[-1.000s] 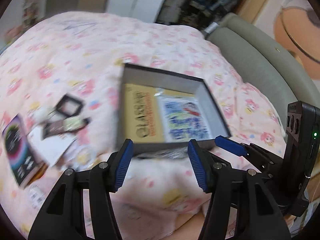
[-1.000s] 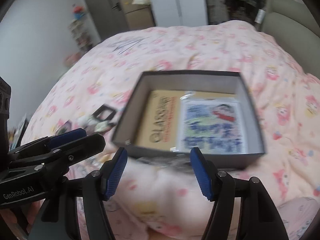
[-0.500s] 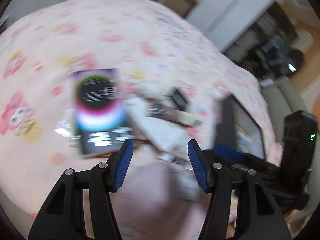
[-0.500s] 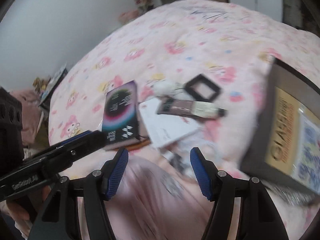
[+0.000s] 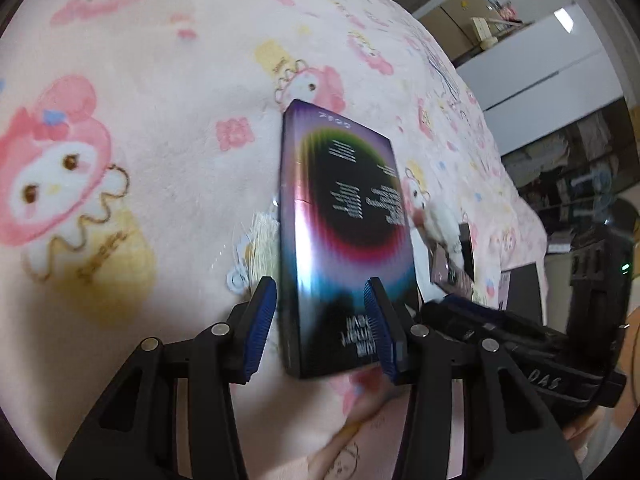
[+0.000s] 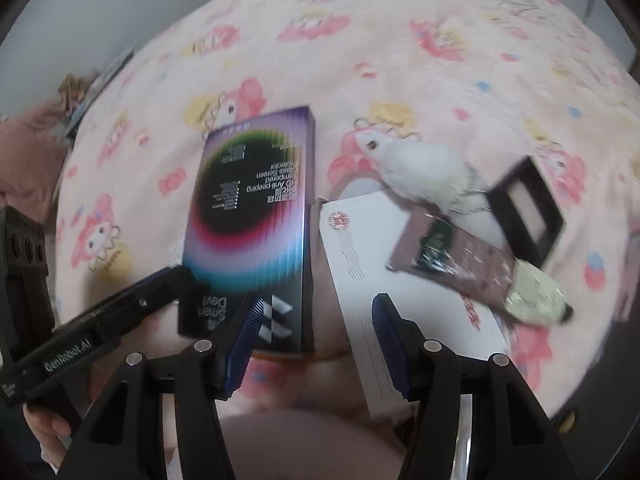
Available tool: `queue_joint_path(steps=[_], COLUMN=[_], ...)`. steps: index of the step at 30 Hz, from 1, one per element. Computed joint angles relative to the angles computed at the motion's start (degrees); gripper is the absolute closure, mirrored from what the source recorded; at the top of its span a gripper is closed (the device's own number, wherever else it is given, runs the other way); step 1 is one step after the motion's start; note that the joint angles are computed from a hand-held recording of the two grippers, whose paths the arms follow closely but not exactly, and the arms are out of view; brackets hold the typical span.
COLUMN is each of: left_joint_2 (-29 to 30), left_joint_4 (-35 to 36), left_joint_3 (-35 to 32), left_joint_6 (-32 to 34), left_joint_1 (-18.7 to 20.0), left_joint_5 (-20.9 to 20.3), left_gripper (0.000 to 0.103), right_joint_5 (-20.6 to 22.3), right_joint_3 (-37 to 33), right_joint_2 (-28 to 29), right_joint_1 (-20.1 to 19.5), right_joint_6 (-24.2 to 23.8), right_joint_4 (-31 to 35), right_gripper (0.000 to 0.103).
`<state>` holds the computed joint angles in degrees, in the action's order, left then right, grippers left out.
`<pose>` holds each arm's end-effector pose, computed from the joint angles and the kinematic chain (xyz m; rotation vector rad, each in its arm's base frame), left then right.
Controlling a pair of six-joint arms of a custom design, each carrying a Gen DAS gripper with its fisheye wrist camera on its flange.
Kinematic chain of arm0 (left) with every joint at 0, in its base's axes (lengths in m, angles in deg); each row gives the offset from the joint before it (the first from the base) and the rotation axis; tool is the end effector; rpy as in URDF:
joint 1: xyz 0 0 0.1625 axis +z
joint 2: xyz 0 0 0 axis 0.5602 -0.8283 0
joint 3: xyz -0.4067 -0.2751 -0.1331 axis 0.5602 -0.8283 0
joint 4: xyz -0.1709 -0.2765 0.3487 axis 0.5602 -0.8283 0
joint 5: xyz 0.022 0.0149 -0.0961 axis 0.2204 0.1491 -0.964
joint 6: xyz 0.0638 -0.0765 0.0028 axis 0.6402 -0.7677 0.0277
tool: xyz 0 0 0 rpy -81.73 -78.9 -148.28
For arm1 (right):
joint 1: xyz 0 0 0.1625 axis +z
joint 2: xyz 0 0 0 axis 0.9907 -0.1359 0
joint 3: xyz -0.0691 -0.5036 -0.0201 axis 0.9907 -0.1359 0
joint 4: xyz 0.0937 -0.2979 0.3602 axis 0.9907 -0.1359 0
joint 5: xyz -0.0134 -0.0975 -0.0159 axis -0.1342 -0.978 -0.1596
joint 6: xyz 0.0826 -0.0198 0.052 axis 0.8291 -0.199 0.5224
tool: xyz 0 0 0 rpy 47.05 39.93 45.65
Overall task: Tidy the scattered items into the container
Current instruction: 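Grasp the black Smart Devil box with the left gripper and lift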
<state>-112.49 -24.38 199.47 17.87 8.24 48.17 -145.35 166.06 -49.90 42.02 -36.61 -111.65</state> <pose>-0.0198 -0.2982 0.3033 -0.7875 2.5657 -1.1817 0.4243 -0.4574 0.0137 0.9900 -2.4954 -0.1785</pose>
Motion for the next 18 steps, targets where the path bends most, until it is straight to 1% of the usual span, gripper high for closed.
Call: queue_joint_path(steps=[2,4,5,7,8,9,11,15,16,17,18], left_joint_2=[-0.61,0.37,0.98,1.21,1.02,1.01,1.02,0.23,-0.1,-1.19,-2.92], left_joint_4=[-4.48,-6.51,-7.35,-7.32,-7.17,-6.28,-3.88,3.14,4.2,3.16,-0.29], left_joint_3=[-0.61,-1.04,-1.19,-1.33,-1.42,-1.53,-1.7,-2.12,-2.65,-3.21,-4.21], left_joint_6=[6.36,9.26,9.95,10.32,10.45,9.41,7.36,0.33,0.09,2.24,6.8], left_joint_1=[3.41,5.68,6.02,5.51,5.13,4.38,1.82,-6.8,-8.55,-9.77,-10.55], left_joint_5=[1.92,2.56,2.77,2.82,3.26,3.22,2.26,-1.43,-1.49,-0.62,2.39], left_gripper=[0.057,0.057,0.056,0.056,0.057,0.057,0.057,0.057,0.057,0.064,0.066], right_joint_5=[0.57,1.35,2.06,3.55,4.9,6.11,5.76,7.95,8.21,8.63,10.95], right_joint_3=[-1.82,-2.84,-3.25,-3.99,-4.1,-3.95,-2.34,1.21,2.44,3.48,4.43], right_joint_2=[1.37,2.36,2.79,3.35,3.33,3.11,1.93,-2.32,-4.17,-5.83,-7.75], right_joint_1=[-0.6,-1.04,-1.3,-1.71,-1.91,-2.03,-1.54,-0.99,-0.59,-0.32,-0.44], right_joint_6=[-1.05,-2.61,-3.03,-3.89,-4.65,-5.28,-5.88,-4.72,-4.53,-4.44,-4.7], right_joint_4=[3.78,5.14,5.44,6.61,6.99,6.99,4.05,-0.93,-2.45,-3.44,-3.6], right_gripper=[0.05,0.05,0.048,0.048,0.051,0.055,0.055,0.055,0.055,0.059,0.067])
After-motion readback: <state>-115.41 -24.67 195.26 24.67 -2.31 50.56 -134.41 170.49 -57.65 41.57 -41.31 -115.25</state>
